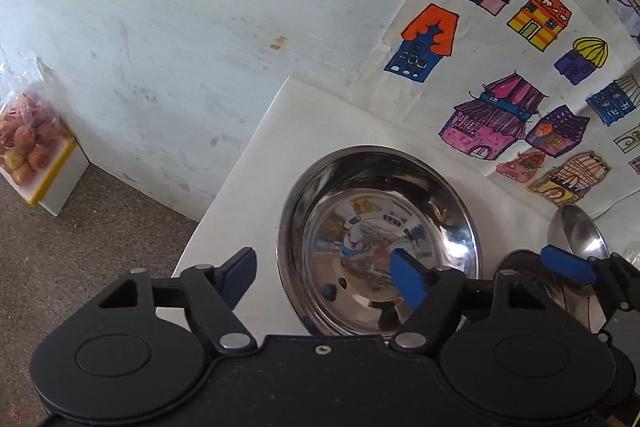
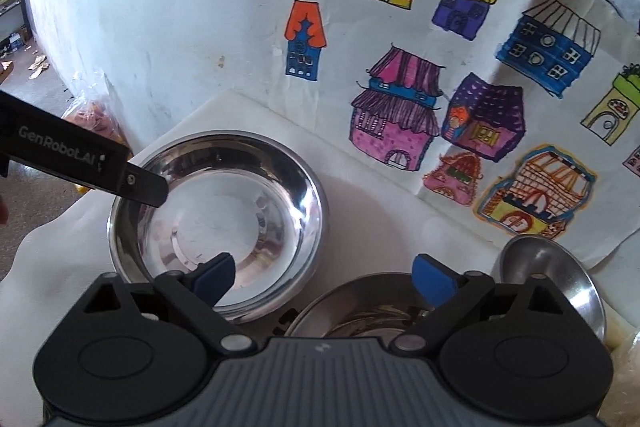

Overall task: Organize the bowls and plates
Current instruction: 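Move both grippers to opposite rims of the large plain steel plate, then close the left gripper on the plate rim while the right gripper closes on it too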

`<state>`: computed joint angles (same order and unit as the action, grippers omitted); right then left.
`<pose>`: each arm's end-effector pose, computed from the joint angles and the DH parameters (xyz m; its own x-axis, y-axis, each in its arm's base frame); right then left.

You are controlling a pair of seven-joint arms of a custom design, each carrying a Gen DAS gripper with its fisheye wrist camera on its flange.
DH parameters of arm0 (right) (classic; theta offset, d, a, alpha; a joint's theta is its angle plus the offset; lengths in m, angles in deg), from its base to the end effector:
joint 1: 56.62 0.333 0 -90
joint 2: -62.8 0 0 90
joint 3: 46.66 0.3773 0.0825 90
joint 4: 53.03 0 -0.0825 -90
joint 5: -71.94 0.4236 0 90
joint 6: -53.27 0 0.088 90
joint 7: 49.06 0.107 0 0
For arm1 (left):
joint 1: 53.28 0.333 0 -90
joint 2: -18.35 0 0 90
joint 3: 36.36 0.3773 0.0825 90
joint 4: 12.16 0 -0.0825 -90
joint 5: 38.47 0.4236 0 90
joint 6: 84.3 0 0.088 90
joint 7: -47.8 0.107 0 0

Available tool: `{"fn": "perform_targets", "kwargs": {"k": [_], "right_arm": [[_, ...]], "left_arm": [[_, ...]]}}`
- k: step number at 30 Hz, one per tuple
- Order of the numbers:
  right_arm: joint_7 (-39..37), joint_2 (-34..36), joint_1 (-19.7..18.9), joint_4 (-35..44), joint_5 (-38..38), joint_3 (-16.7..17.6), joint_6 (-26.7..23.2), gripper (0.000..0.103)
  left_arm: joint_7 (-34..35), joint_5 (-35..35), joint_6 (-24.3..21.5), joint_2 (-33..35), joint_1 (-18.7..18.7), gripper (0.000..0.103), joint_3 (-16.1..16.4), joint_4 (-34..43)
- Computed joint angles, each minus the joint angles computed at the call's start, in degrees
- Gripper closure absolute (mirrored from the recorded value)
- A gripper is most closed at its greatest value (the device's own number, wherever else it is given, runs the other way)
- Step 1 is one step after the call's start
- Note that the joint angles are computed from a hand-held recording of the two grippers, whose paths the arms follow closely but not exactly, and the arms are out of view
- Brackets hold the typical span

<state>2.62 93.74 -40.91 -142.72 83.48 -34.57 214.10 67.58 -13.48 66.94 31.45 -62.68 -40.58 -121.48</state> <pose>0.7334 0.3348 0.4498 0.7458 -0.6463 0.1619 -0.4103 -0.6370 -0.6526 0.6738 -0.1707 0.4715 0.5347 -0.7976 0.2791 -0.6526 -0.5995 -0.4634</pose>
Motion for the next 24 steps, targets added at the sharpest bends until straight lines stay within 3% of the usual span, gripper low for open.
{"fn": "perform_targets", "kwargs": {"k": [4, 12, 19, 22, 24], "right_arm": [[-0.7, 0.5, -0.8, 0.8, 1.6, 1.1, -1.3, 0.014], [0.0, 1.3, -0.2, 2.0, 2.1, 0.2, -3.6, 0.029], [1.8, 2.3, 0.1, 3.7, 2.8, -0.3, -6.1, 0.042], [2.5, 2.8, 0.0, 4.4, 3.2, -0.4, -6.7, 0.044], [2.9, 3.2, 0.0, 5.1, 3.3, -0.6, -6.9, 0.051]], "left_arm": [[-0.4, -1.6, -0.3, 0.6, 0.2, 0.035, -0.2, 0.7], [-0.3, -2.5, -1.1, 1.3, 0.1, 0.059, 0.0, 1.5], [0.7, -4.4, -1.5, 1.6, 0.3, 0.061, -0.3, 1.3], [1.1, -4.9, -1.8, 1.8, 0.2, 0.067, -0.4, 1.3], [1.4, -5.5, -2.1, 1.9, 0.3, 0.072, -0.5, 1.3]]}}
